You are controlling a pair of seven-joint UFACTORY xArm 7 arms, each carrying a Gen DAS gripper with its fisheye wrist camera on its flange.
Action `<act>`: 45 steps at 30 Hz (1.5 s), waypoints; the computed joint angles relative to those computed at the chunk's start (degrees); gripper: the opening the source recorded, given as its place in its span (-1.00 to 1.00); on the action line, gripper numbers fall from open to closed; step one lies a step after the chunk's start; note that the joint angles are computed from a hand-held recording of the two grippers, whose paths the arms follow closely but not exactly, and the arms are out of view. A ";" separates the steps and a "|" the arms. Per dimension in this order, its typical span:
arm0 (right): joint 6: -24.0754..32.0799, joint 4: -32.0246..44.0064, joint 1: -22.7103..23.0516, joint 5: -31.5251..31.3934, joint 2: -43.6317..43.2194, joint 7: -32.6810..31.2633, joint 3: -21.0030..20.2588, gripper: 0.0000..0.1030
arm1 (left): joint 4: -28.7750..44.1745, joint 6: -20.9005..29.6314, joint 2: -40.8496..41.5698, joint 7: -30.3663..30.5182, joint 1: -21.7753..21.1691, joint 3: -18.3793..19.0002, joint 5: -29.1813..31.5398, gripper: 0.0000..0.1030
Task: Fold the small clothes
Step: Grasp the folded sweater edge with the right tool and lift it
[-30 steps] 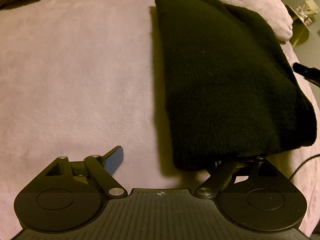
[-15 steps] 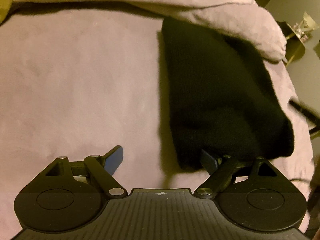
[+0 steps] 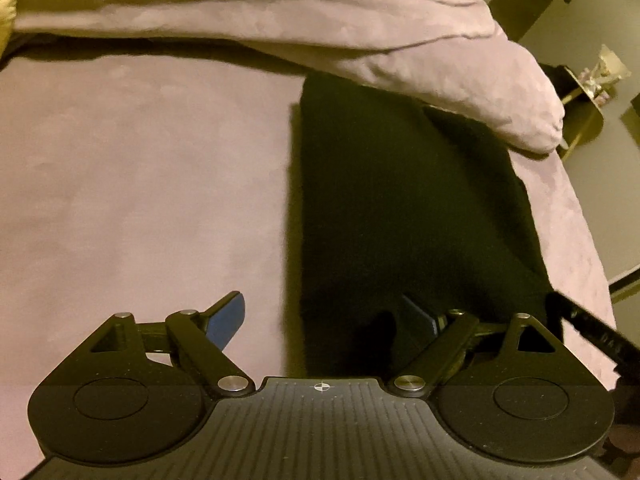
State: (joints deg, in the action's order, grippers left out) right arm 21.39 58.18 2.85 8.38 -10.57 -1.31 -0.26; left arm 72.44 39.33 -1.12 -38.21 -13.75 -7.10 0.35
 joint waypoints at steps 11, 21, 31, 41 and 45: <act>-0.78 3.58 -0.64 -4.14 4.07 2.38 1.05 -0.42 | 4.87 -2.15 6.23 -1.42 -2.34 0.07 5.25 0.84; 9.72 -7.35 3.30 28.00 -8.01 -1.87 -8.66 -0.12 | -9.13 -5.28 -4.56 1.87 -1.50 -0.81 -3.14 0.85; 7.76 -9.49 6.58 72.35 -3.87 -18.02 -12.28 -0.21 | -8.80 -9.40 -0.50 -11.72 -1.77 -3.15 16.11 0.64; 11.73 -6.69 1.04 86.86 1.79 -21.26 -7.64 -0.28 | -8.82 -10.52 0.59 -24.30 -2.76 -2.35 25.28 0.03; 7.01 -3.48 -0.90 70.21 0.73 -18.90 -3.42 -0.65 | -9.10 -11.03 -1.03 -26.83 -2.63 -1.81 25.16 -0.48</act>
State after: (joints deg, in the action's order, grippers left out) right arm 28.40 54.70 1.94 78.59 -9.84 -20.21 -3.68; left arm 63.34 28.30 -2.16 -65.04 -16.38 -8.91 25.51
